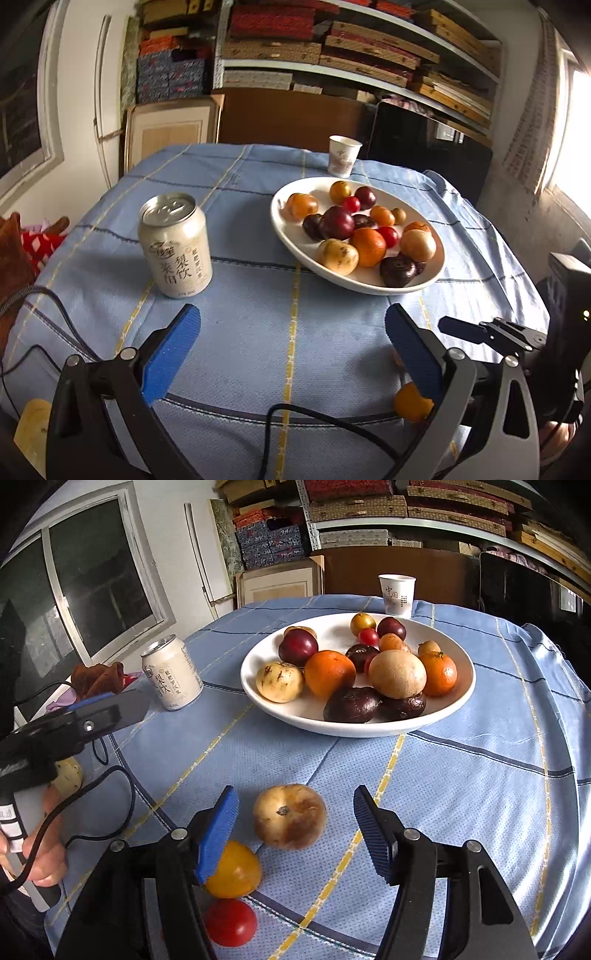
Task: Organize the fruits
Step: 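Grasp a pale tan round fruit with the right tool while the left tool grasps an orange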
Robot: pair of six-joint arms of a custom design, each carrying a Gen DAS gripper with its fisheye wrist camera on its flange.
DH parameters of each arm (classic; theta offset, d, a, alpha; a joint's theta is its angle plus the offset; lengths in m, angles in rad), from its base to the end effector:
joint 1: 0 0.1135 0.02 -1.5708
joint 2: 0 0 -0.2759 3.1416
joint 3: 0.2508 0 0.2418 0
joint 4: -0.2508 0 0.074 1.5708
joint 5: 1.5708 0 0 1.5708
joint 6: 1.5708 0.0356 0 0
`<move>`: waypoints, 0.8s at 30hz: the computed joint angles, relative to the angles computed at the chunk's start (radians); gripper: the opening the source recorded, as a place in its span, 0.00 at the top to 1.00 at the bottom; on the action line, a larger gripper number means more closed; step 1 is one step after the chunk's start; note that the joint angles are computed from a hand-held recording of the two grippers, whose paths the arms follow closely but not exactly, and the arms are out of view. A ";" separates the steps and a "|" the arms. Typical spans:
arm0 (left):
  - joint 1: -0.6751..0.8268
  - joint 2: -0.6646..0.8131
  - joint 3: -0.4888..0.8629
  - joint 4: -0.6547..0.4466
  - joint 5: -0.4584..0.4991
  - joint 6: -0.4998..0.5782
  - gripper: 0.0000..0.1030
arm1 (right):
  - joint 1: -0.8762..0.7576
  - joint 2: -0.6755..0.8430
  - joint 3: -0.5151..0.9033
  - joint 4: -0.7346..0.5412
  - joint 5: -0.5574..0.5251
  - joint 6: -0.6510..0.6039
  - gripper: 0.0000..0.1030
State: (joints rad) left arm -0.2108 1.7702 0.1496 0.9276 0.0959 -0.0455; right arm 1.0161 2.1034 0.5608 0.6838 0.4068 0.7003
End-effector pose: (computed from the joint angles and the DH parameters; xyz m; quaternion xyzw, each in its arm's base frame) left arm 0.2018 -0.0467 0.0771 0.0950 0.8994 -0.0973 0.4154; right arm 0.1681 0.2445 0.0380 -0.0748 0.9176 0.1345 0.3664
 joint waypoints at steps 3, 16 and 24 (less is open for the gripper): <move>-0.040 -0.001 -0.020 0.032 -0.046 0.005 0.05 | -0.007 0.013 0.015 -0.010 -0.007 -0.002 0.36; -0.032 -0.019 -0.008 -0.016 -0.040 -0.012 0.05 | -0.024 0.044 0.056 -0.042 -0.033 0.003 0.43; -0.050 -0.006 -0.012 0.005 -0.068 -0.004 0.05 | -0.026 0.058 0.080 -0.070 -0.049 0.000 0.50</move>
State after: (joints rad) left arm -0.2604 1.7646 0.1376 0.9326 0.0278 -0.0490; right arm 0.9901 2.1618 0.6404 0.6137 0.3577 0.7008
